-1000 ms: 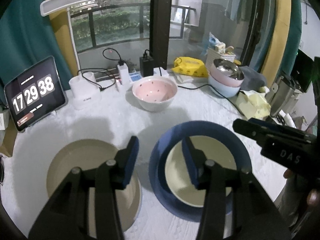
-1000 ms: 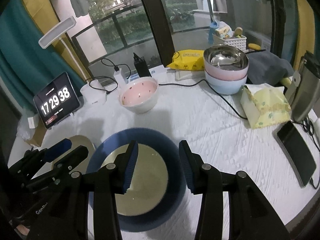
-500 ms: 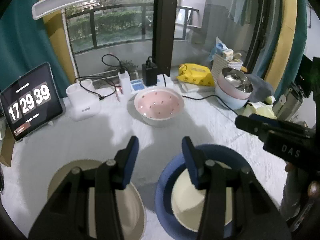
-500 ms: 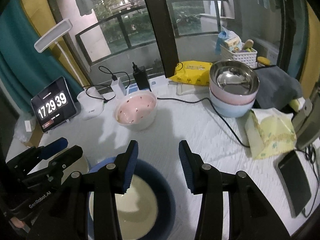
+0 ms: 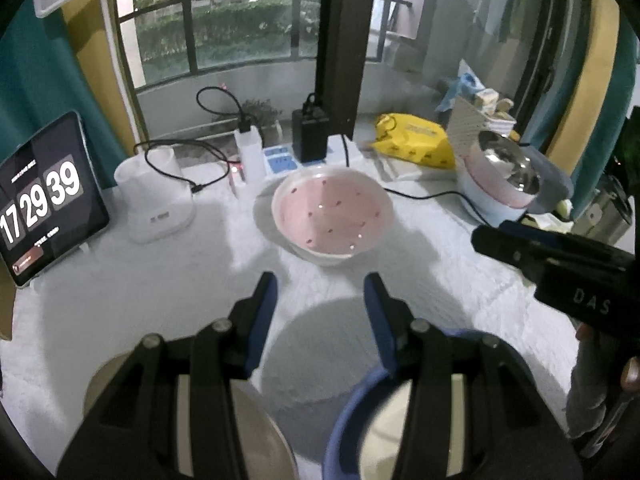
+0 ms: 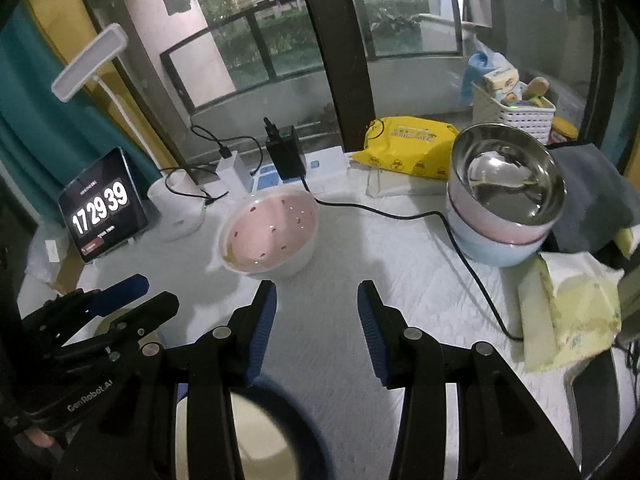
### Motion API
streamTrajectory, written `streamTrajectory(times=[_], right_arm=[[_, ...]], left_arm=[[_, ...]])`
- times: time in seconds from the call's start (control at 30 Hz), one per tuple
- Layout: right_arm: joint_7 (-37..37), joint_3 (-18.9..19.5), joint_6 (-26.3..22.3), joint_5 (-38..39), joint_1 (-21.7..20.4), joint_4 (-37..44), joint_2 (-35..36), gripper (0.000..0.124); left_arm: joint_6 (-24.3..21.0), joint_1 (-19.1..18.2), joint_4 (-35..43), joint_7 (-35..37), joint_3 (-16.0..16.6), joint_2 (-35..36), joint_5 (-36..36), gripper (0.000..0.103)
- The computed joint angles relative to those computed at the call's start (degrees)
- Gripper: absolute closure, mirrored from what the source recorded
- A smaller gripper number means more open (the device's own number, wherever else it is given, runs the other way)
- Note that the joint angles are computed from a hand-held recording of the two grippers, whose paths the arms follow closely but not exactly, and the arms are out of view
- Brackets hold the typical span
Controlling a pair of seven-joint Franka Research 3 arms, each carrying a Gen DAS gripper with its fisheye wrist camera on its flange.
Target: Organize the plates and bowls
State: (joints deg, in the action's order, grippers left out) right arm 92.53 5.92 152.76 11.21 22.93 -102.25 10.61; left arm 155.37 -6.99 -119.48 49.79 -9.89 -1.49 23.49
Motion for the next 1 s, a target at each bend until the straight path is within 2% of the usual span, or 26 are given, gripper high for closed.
streamTrajectory(times=[0.2,0.33,0.57,0.73,1.0], right_arm=[[-3.46,0.80,-3.91,3.07,-0.95,6.71,5.32,0.079],[-6.24,1.58,-8.61,7.53,-2.08,13.13,10.19,0.079],[-5.89,0.66,-14.41,6.19,-1.21,22.44,17.06,0.079],[-5.06,0.36,-20.45,5.29,-0.82,31.45,23.02,0.080],[-1.55,-0.44,-32.89,3.02,0.28,49.10,33.91,0.080]], left_arm=[[-1.55,0.38,4.35,2.37,0.59,4.34,-1.44,0.056],[-2.60,0.76,7.27,4.75,0.84,7.59,-4.37,0.057],[-4.55,1.35,11.96,6.65,1.34,12.42,-6.48,0.057],[-6.30,1.77,15.00,8.53,1.43,15.47,-8.13,0.057],[-7.41,0.67,18.04,7.44,2.45,17.95,-4.40,0.058]])
